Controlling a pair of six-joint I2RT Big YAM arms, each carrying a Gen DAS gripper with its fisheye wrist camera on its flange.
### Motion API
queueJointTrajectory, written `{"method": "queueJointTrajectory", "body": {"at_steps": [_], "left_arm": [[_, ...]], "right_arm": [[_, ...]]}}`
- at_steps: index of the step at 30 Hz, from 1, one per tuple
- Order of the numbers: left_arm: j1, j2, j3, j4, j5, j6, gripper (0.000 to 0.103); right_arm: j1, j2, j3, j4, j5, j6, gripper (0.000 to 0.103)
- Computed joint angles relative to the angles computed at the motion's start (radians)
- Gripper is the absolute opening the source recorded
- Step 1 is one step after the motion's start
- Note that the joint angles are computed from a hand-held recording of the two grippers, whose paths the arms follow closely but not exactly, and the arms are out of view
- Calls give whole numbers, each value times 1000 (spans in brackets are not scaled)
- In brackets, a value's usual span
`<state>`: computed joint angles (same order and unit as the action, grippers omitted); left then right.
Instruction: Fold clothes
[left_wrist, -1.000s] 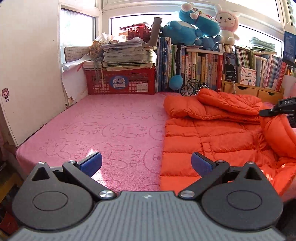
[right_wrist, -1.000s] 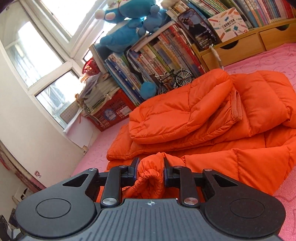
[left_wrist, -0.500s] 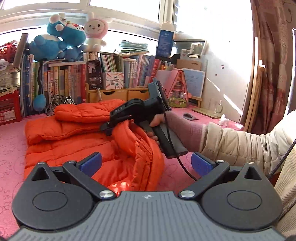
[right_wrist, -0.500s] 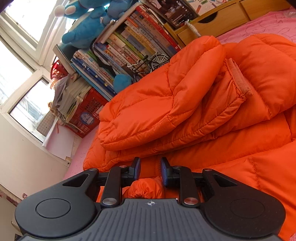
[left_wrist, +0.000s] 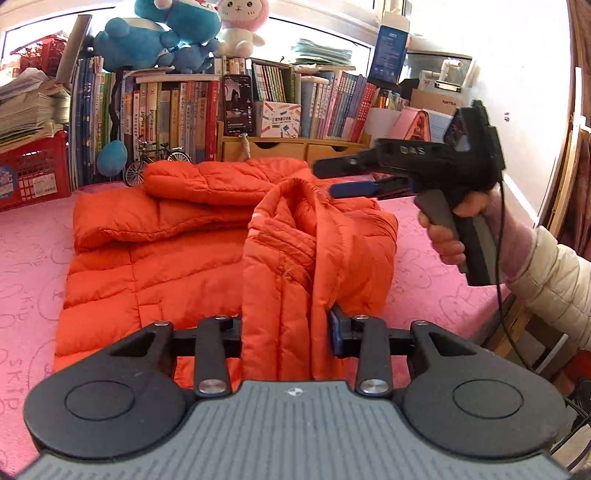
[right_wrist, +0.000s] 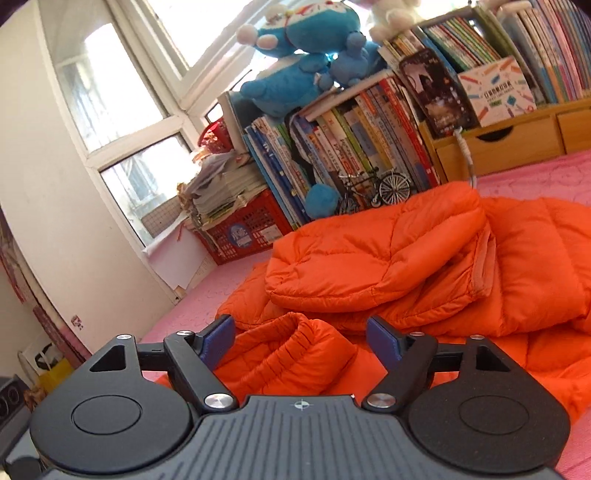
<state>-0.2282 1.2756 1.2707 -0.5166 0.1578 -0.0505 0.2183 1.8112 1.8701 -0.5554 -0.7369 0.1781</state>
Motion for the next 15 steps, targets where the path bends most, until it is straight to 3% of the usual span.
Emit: {"method": "queueJointTrajectory", "body": {"at_steps": [3, 6, 9, 15], "left_arm": [[30, 10, 11, -3, -7, -47, 36], [53, 27, 14, -18, 8, -104, 37], [58, 32, -4, -19, 19, -159, 39], [68, 3, -61, 7, 36, -208, 42]], "right_arm": [[-30, -66, -46, 19, 38, -202, 98], [-32, -97, -49, -27, 146, -435, 101], [-7, -80, -14, -76, 227, -574, 100], [73, 23, 128, -230, 208, -770, 96]]}}
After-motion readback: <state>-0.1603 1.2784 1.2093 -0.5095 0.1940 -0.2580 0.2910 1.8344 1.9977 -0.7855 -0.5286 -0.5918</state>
